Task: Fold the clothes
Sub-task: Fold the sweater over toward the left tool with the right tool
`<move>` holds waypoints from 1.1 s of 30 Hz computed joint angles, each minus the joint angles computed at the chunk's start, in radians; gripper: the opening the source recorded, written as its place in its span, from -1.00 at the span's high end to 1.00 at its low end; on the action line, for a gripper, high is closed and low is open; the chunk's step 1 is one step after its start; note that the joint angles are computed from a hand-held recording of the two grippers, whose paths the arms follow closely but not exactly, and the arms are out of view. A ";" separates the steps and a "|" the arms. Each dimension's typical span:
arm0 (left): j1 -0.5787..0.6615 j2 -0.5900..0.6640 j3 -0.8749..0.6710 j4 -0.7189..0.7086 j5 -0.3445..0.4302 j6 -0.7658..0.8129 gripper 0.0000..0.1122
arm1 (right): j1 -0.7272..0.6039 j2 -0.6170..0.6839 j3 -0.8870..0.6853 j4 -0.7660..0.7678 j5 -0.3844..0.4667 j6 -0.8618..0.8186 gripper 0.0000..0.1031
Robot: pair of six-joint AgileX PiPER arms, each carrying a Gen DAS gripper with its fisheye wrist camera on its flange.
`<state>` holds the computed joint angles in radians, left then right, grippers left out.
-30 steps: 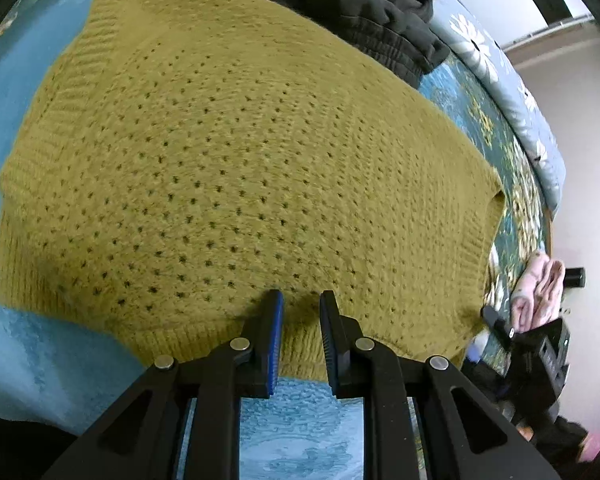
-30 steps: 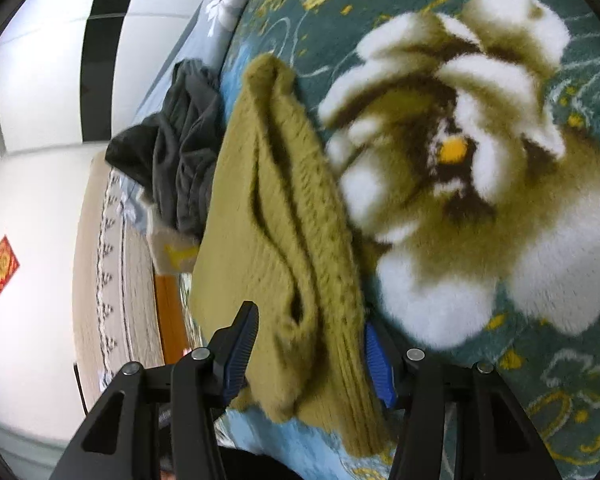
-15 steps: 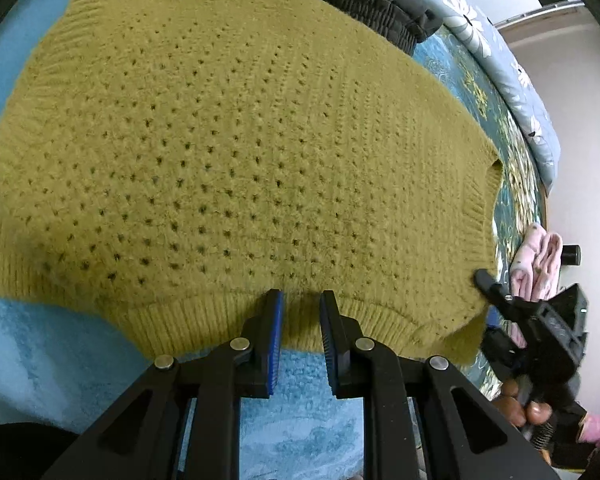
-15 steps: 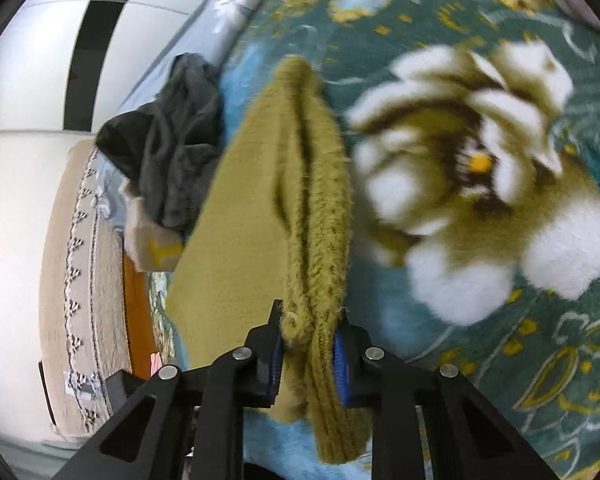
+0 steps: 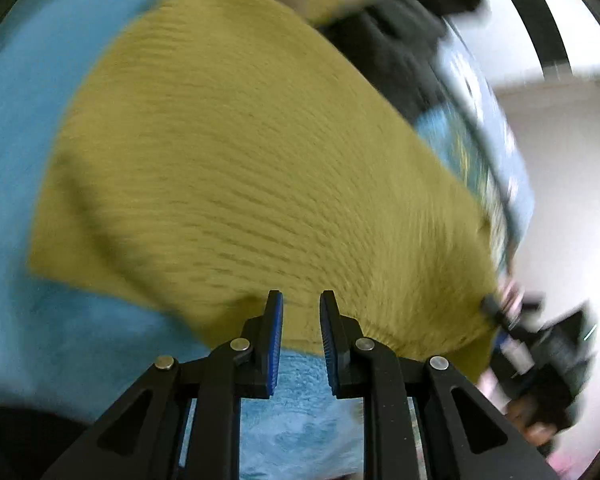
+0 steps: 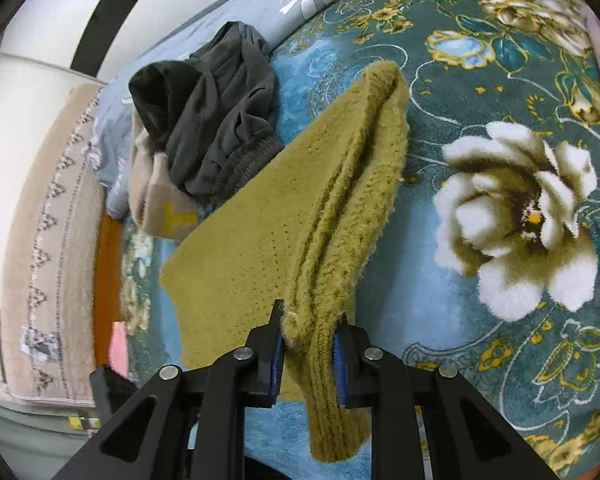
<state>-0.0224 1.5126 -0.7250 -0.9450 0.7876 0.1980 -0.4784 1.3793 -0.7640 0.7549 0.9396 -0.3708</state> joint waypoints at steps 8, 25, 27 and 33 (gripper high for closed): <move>0.470 -0.143 0.063 -0.152 0.139 0.270 0.64 | 0.428 -0.056 -0.190 -0.276 -0.069 0.315 0.58; 0.838 -0.070 0.240 -0.416 0.268 0.511 0.46 | 1.152 0.544 -0.734 -0.707 0.040 0.511 0.58; 0.827 -0.066 0.234 -0.409 0.270 0.517 0.44 | 1.123 0.528 -0.703 -0.653 0.013 0.487 0.58; 0.729 -0.050 0.199 -0.375 0.234 0.484 0.43 | 0.963 0.467 -0.612 -0.359 -0.006 0.303 0.08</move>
<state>0.7066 1.4622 -0.5256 -1.3198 1.0212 0.6822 0.4850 1.8460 -1.3761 0.3961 0.9333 -0.0680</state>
